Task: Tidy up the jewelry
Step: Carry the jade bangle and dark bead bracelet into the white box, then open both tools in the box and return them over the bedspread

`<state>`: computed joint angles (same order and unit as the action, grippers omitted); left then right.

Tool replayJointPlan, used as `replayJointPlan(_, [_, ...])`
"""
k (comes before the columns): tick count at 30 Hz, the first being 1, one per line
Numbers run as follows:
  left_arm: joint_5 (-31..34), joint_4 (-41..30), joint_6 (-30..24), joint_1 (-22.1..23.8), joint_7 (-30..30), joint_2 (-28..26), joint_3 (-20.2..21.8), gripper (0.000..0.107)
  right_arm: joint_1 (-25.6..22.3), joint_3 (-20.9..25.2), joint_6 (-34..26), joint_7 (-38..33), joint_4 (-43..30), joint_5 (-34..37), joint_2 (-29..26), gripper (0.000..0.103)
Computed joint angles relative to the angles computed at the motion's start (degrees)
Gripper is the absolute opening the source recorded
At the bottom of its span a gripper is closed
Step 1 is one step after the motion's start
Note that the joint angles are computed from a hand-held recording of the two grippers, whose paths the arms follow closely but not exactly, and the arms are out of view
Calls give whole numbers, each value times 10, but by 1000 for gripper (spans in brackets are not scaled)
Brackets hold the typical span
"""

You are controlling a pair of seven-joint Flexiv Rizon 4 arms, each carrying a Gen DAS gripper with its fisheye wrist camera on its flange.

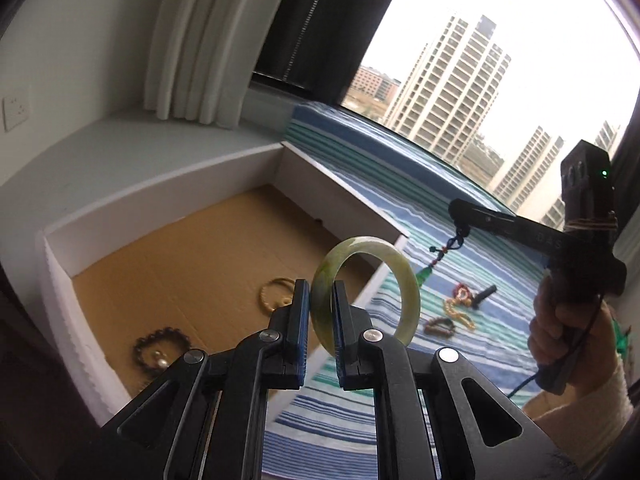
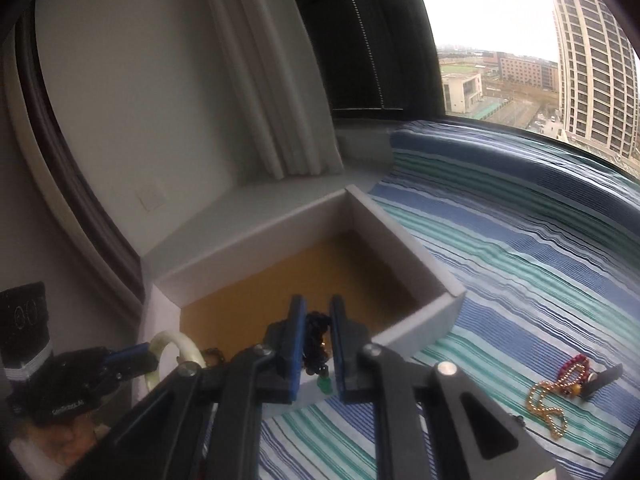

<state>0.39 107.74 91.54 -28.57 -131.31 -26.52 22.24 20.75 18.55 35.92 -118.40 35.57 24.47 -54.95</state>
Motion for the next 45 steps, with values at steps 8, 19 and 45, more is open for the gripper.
replayJointPlan(8, [19, -4, -66, 32, -23, -26, 6, 8, 51, -1, -72, 16, -50, -9, -38, 12])
replayJointPlan(19, [19, -11, -120, 99, -41, -63, -68, 11, 90, -20, -97, 21, -15, -44, -52, 15])
replayJointPlan(45, [103, -314, -180, 35, 43, -257, -200, 85, -9, -197, 467, 145, 520, -103, 94, 69])
